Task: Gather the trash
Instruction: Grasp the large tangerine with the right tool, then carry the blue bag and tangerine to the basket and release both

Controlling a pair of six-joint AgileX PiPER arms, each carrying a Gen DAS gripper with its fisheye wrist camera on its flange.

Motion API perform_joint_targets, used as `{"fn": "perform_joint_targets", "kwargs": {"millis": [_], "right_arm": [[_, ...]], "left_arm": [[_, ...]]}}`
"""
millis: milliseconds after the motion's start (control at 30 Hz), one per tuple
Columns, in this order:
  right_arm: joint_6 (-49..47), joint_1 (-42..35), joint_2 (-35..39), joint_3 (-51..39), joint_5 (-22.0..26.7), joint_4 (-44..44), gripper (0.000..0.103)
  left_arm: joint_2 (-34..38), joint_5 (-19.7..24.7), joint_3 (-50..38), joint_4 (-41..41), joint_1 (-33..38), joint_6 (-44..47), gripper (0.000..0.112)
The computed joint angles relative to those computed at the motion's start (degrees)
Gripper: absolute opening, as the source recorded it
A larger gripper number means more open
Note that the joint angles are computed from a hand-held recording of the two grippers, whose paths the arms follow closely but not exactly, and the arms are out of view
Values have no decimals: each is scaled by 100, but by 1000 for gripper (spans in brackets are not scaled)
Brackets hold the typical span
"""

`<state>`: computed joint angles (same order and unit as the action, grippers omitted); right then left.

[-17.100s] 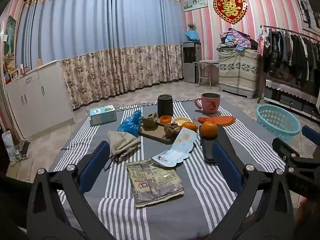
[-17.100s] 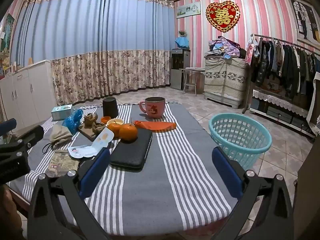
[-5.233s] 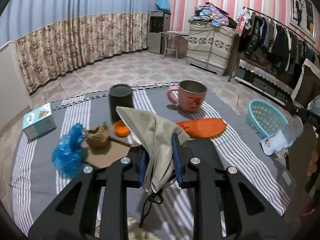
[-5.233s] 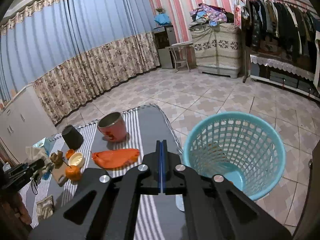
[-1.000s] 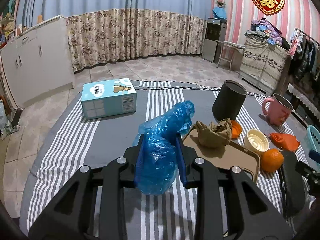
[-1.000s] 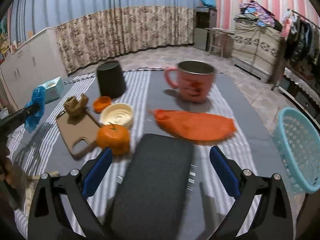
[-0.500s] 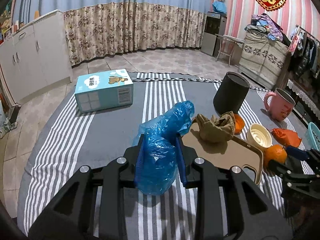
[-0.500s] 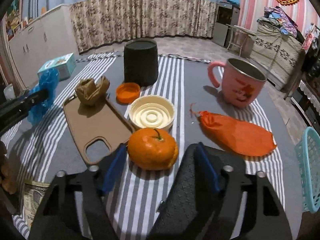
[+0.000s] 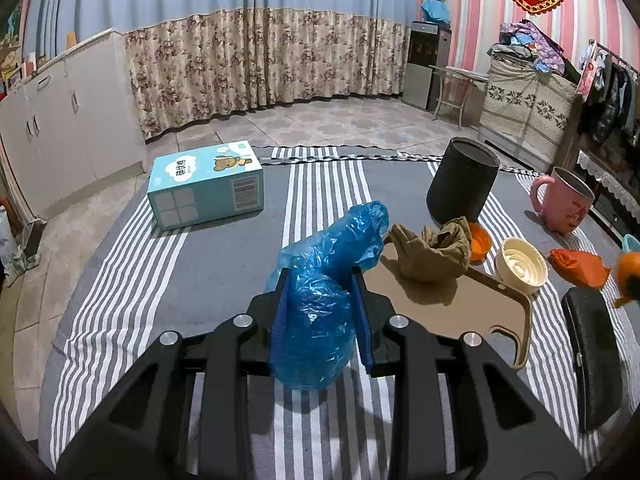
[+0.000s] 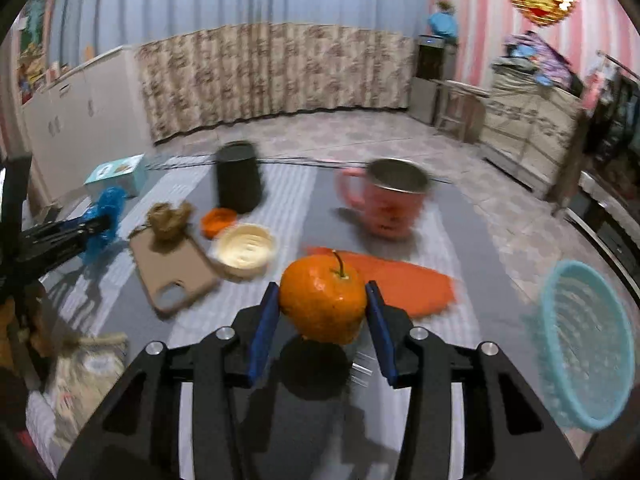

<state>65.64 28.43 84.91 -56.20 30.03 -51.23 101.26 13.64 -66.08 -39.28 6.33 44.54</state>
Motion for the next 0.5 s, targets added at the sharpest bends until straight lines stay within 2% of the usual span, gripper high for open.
{"fn": "perform_joint_targets", "kwargs": {"millis": [100,200,233,300,433,500], "right_arm": [[-144,-470,-821,699,89,128,43],[-652,-1147,-1366,1072,-101,657,43],[-912,-1447,-1555,1153,-159,913,43],[-929,-1780,-1838,1279,-116,804,43],[-1477,-2390,-2092,1385,-298,1013,43],[-1807,-2744,-2198,1438,-423,1216,43]], "left_arm": [[-39,-21,19,160,-35,-177,27],[-247,-107,166,577,-111,-573,26],[-313,-46,172,632,-118,-647,26],[-522,213,181,643,-118,-706,26],[-1141,198,302,2071,-497,-2029,26],[-1350,389,227,2180,-674,-2226,26]]}}
